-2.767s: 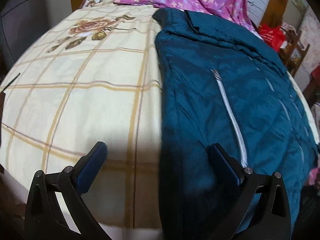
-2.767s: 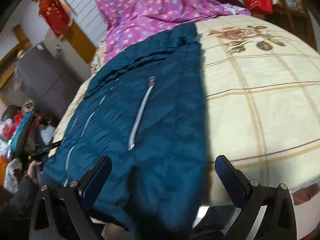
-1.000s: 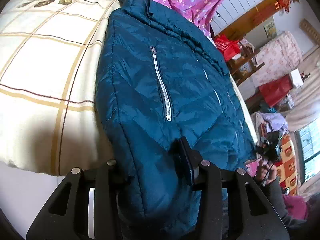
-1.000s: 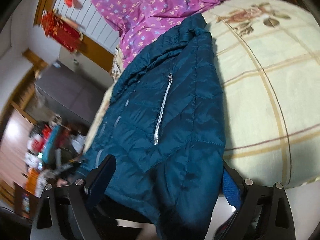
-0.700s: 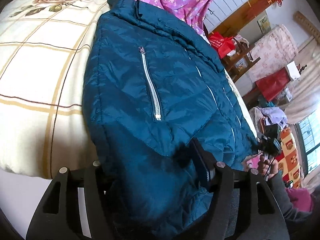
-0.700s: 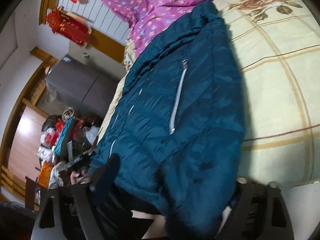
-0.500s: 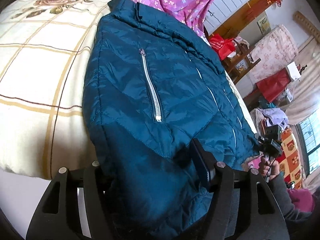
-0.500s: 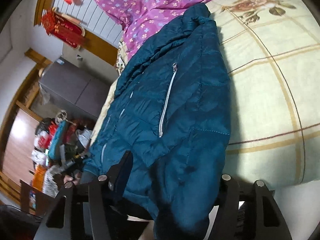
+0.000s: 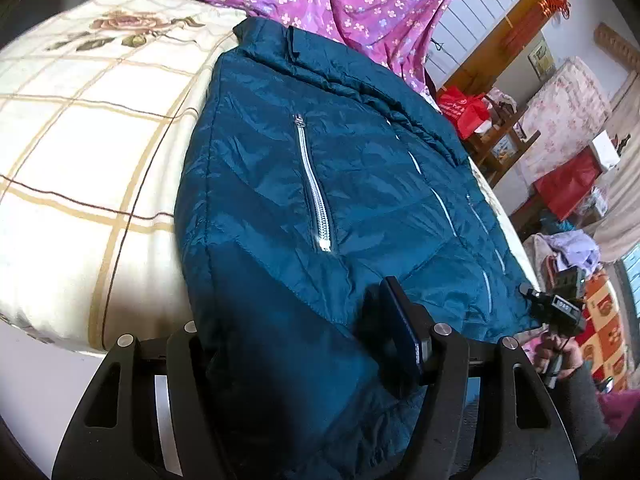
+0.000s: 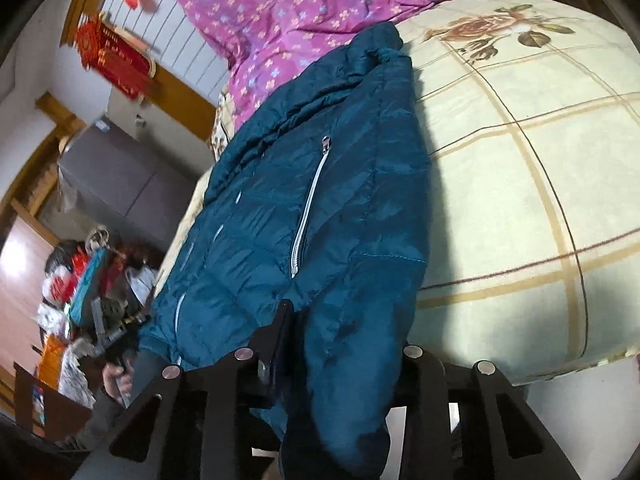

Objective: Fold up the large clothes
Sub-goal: 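Smooth the folded jacket with both tools and release, then grasp the teal jacket's hem end with both tools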

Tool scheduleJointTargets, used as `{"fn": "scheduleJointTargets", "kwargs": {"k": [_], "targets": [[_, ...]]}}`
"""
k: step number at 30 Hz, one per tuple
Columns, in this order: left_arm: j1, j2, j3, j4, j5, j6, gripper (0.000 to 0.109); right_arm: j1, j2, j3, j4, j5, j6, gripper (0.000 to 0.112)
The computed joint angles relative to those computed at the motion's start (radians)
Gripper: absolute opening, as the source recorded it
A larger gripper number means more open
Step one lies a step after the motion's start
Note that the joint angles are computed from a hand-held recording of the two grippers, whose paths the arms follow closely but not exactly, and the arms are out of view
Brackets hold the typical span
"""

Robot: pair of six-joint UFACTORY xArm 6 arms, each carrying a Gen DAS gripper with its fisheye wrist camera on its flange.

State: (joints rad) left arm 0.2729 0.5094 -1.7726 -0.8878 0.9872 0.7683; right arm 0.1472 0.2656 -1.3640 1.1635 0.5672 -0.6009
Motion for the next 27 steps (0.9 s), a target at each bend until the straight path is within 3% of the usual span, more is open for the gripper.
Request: {"fn": "scheduleJointTargets", "kwargs": {"k": [6,9,13,27], "targets": [[0.001,0.002,-0.002,-0.007,0.005,-0.015,0.063,0.021,-0.003,-0.002,-0.101,-0.03,0.008,0.029],[-0.004,0.008,-0.01,0.038,-0.016,-0.067,0.029,0.027,0.001,-0.01,-0.158,-0.034,0.037,0.024],[0.006,0.009,-0.012,0.024,-0.012,-0.07,0.018,0.044,-0.008,-0.006,-0.2,-0.068,0.028,0.017],[0.051,0.001,-0.109,-0.111,-0.005,-0.08,0.011,0.07,-0.126,0.053,0.276,-0.172,-0.359,0.011]]}}
